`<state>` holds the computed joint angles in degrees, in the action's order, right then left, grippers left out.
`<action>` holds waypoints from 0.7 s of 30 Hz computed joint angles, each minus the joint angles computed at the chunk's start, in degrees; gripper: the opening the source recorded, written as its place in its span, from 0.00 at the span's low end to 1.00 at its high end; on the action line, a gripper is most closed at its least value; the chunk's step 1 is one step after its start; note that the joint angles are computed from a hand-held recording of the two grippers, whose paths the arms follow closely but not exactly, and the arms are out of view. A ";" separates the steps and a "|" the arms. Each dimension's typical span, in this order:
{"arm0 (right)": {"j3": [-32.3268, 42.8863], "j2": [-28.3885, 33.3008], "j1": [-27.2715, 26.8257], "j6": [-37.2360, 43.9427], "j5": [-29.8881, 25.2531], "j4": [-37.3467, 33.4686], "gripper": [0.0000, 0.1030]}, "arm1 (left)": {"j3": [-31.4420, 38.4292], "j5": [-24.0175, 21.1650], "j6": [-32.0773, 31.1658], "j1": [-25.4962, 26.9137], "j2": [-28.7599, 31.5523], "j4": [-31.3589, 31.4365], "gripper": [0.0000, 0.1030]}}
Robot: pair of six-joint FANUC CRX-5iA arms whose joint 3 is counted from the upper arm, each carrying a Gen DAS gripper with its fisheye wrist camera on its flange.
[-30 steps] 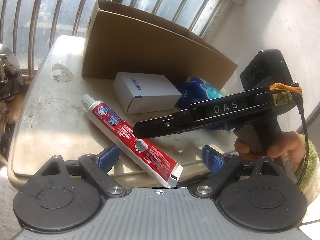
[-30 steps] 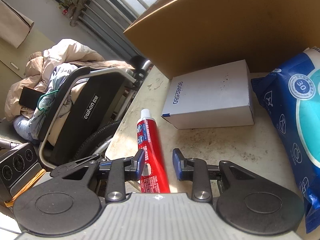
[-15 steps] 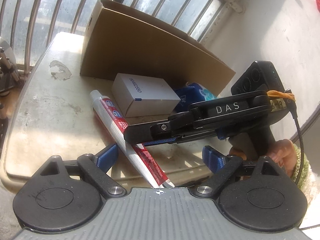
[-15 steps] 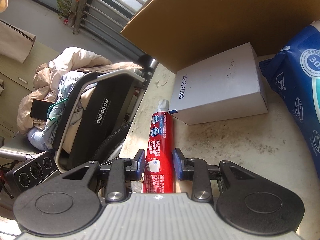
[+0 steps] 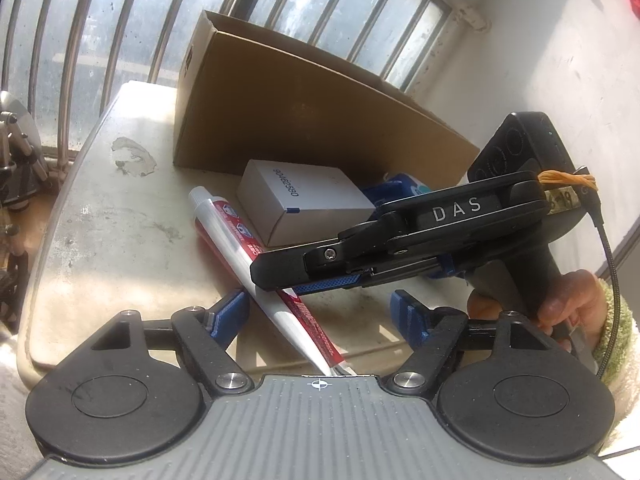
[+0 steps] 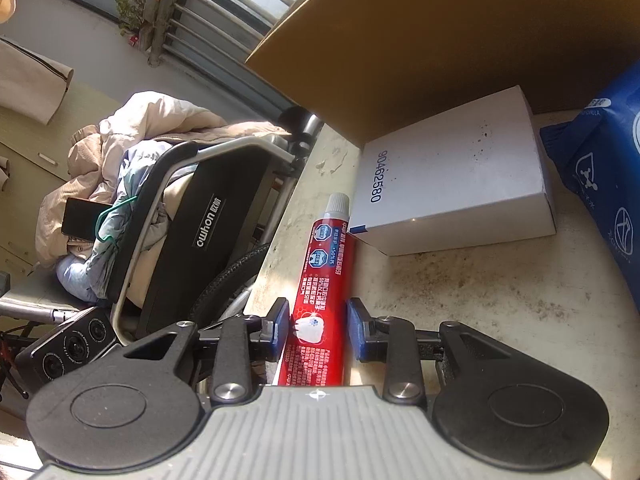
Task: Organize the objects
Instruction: 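Close the right gripper around the red-and-white toothpaste tube, then lift the toothpaste tube with the right gripper and lower it into the box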
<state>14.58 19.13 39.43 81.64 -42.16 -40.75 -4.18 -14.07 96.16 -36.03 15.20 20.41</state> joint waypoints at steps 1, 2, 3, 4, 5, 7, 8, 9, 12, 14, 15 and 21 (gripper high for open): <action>0.06 0.03 0.37 -0.44 0.18 1.01 0.34 | 1.14 -0.90 2.63 0.01 0.16 -3.23 0.73; 0.14 0.09 0.64 -0.85 0.29 1.77 0.34 | 2.15 -1.73 5.02 -0.05 0.27 -6.12 0.72; 0.24 0.16 0.94 -1.37 0.41 2.60 0.35 | 3.45 -2.85 8.13 -0.17 0.37 -9.92 0.70; 0.29 0.20 1.16 -1.73 0.56 3.30 0.35 | 4.61 -3.90 10.84 -0.35 0.47 -13.22 0.66; 0.28 0.22 1.30 -1.96 0.68 3.82 0.35 | 5.56 -4.81 13.10 -0.54 0.56 -15.87 0.64; 0.32 0.20 1.32 -2.23 0.44 4.19 0.35 | 6.08 -5.23 14.57 -0.71 0.49 -18.04 0.57; 0.22 0.08 1.29 -2.18 0.28 4.28 0.35 | 5.67 -4.86 13.78 -0.62 0.38 -17.25 0.56; 0.18 -0.03 1.16 -2.02 -0.03 4.06 0.35 | 5.09 -4.35 12.51 -0.49 0.30 -15.86 0.53; 0.01 -0.25 -0.08 -0.58 -1.07 0.84 0.36 | 4.73 -3.98 11.06 -0.42 0.47 -14.57 0.49; -0.25 -0.40 -0.76 0.36 -1.43 -1.03 0.36 | 4.82 -3.97 10.26 -0.43 0.69 -13.94 0.49; -0.37 -0.49 -0.89 0.70 -1.48 -1.39 0.36 | 5.10 -4.16 10.06 -0.45 0.88 -13.89 0.49; -0.55 -0.87 -1.19 2.79 -2.14 -2.54 0.36 | 8.33 -7.14 11.91 -0.85 2.18 -17.22 0.50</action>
<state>14.03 18.26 38.23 84.43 -44.31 -43.28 4.15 -21.21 108.07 -36.87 17.38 3.19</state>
